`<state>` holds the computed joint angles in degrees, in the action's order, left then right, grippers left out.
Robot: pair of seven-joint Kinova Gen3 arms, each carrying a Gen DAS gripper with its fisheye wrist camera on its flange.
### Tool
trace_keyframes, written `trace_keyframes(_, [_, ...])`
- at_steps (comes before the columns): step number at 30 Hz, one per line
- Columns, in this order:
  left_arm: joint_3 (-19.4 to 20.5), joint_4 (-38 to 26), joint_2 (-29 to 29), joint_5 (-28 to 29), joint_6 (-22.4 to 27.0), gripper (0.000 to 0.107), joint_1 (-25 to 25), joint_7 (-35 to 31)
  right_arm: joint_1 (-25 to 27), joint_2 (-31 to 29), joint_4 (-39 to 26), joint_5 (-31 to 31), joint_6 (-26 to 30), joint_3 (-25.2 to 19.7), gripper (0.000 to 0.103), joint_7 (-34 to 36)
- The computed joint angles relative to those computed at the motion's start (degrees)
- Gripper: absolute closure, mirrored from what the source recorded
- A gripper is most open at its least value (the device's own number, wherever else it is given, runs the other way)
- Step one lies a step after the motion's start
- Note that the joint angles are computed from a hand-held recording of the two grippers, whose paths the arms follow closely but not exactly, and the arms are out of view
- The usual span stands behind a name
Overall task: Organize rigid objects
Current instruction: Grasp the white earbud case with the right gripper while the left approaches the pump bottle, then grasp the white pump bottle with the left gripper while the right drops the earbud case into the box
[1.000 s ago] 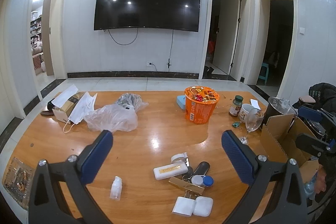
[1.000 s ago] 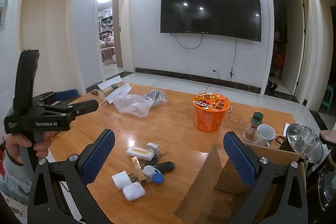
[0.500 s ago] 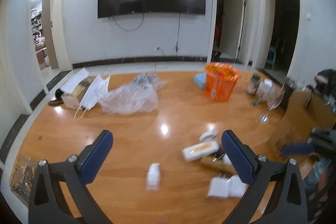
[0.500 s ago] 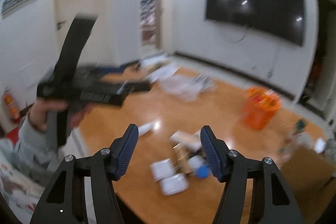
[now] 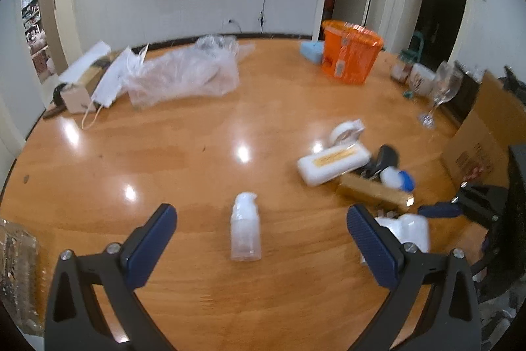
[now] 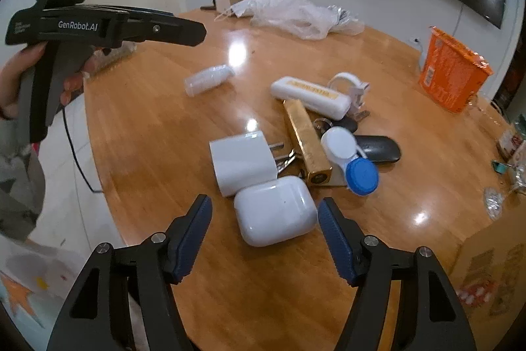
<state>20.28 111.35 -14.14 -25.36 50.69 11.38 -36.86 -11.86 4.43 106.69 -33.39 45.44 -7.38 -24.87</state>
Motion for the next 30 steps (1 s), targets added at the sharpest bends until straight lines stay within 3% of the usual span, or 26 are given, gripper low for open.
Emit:
trace_keyframes(3, [-1.7,2.1,0.5,1.0,-2.3,0.005,-0.4,-0.1,-0.4,0.8,0.4,1.0,-1.9,-0.4,0.049,0.5])
trace_keyframes(8, [-3.2,4.2,2.2,2.2,-4.5,0.008,-0.7,-0.8,-0.1,-1.3,1.8,-0.3,-2.3,-0.5,0.05,2.0])
trace_keyframes(12, [-4.5,4.6,3.1,3.4,-5.5,0.033,-0.6,-2.3,0.0,-6.3,2.4,-4.6,-1.1,1.2,0.05,3.4])
trace_keyframes(14, [-3.9,4.4,3.8,2.4,-4.6,0.043,-0.8,-1.4,-3.1,-10.0,1.8,-7.2,-0.1,5.3,0.05,4.0])
trace_keyframes(16, [-3.2,4.2,4.2,0.8,-3.5,0.06,-0.6,0.1,-7.5,-13.3,0.6,-8.0,0.1,10.5,0.05,2.7])
trace_keyframes(18, [-2.7,4.0,4.6,-1.1,-2.3,0.069,-0.3,1.8,-8.6,-16.7,-1.3,-7.0,-1.0,12.8,0.05,-1.1])
trace_keyframes(21, [-2.9,3.8,4.9,-2.9,-1.3,0.086,0.6,3.0,-2.9,-19.1,-4.5,-3.2,-2.5,10.1,0.049,-8.0])
trace_keyframes(25, [-4.1,3.6,4.9,-2.2,-1.2,0.086,1.6,1.6,7.7,-19.0,-8.1,5.9,-3.3,5.5,0.049,-17.4])
trace_keyframes(30, [-4.5,2.9,4.9,-1.2,-0.5,0.086,2.2,0.0,20.9,-13.1,-15.2,13.7,5.1,-1.6,0.049,-29.0])
